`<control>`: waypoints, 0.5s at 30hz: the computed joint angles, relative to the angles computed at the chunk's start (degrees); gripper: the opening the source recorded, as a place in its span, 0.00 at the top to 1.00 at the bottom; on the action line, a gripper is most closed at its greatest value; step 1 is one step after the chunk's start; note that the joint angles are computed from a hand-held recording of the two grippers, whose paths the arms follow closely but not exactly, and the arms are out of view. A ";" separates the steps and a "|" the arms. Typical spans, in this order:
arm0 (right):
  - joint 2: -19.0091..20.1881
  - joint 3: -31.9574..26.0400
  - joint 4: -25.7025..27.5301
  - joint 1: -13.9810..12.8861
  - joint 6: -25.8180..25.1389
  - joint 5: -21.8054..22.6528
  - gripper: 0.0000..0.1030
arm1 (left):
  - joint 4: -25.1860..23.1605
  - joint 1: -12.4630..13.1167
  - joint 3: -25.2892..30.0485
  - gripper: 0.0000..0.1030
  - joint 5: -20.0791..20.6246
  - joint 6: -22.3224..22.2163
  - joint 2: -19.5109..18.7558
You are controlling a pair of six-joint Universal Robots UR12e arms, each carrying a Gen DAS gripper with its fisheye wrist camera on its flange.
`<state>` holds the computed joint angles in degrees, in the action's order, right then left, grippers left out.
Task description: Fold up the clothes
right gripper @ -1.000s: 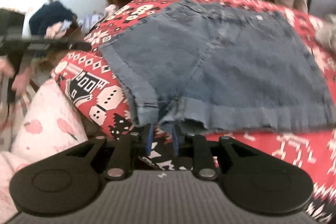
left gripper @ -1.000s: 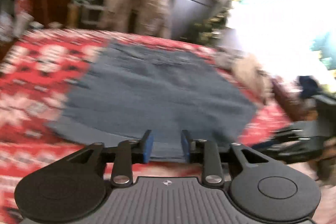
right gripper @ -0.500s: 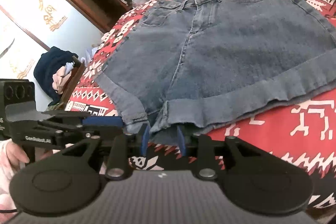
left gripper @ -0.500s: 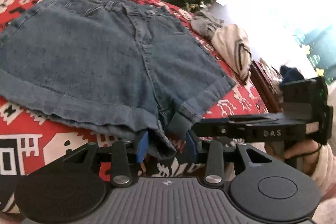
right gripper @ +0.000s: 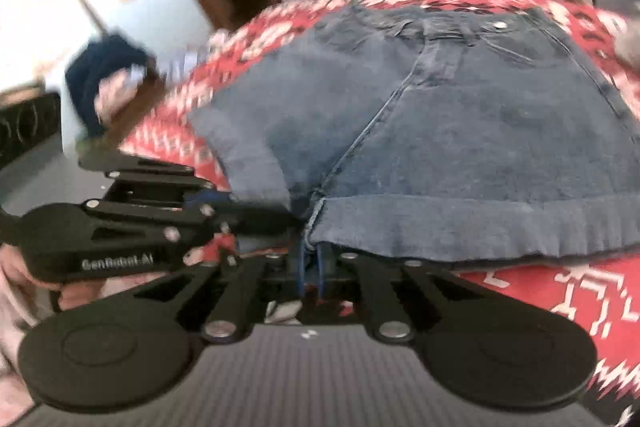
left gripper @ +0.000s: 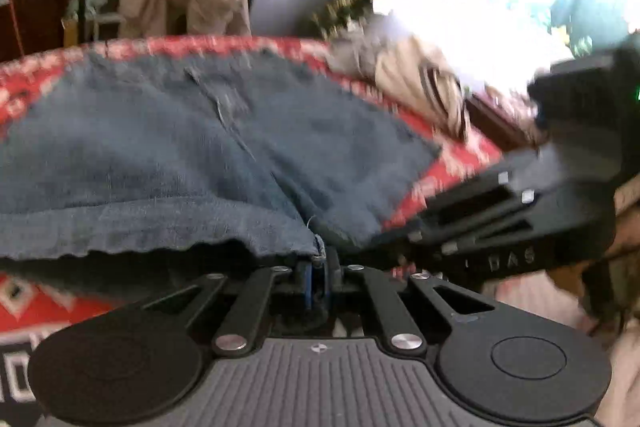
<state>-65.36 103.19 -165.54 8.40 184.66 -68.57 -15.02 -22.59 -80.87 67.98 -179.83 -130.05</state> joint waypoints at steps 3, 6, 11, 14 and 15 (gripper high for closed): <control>0.40 -0.29 1.65 0.06 -1.08 0.85 0.94 | -2.05 0.04 -0.09 0.95 -0.62 0.87 -0.13; 0.60 -0.36 2.66 0.23 -2.30 0.31 0.94 | -3.10 -0.12 0.20 0.94 -0.19 1.60 -0.05; 0.82 -0.29 3.11 -0.09 -0.74 1.32 0.94 | -7.84 -0.30 1.51 0.84 0.28 2.68 0.20; 0.59 0.11 4.06 -0.59 -0.79 2.95 0.92 | -11.92 0.13 2.41 0.58 -2.25 2.19 0.53; 0.42 0.22 4.64 -0.70 -1.17 3.41 0.89 | -11.72 0.06 2.08 0.56 -1.96 2.17 0.80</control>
<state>-64.94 103.42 -160.90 7.69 183.49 -65.15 -26.75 -22.54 -78.80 66.02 -177.66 -129.25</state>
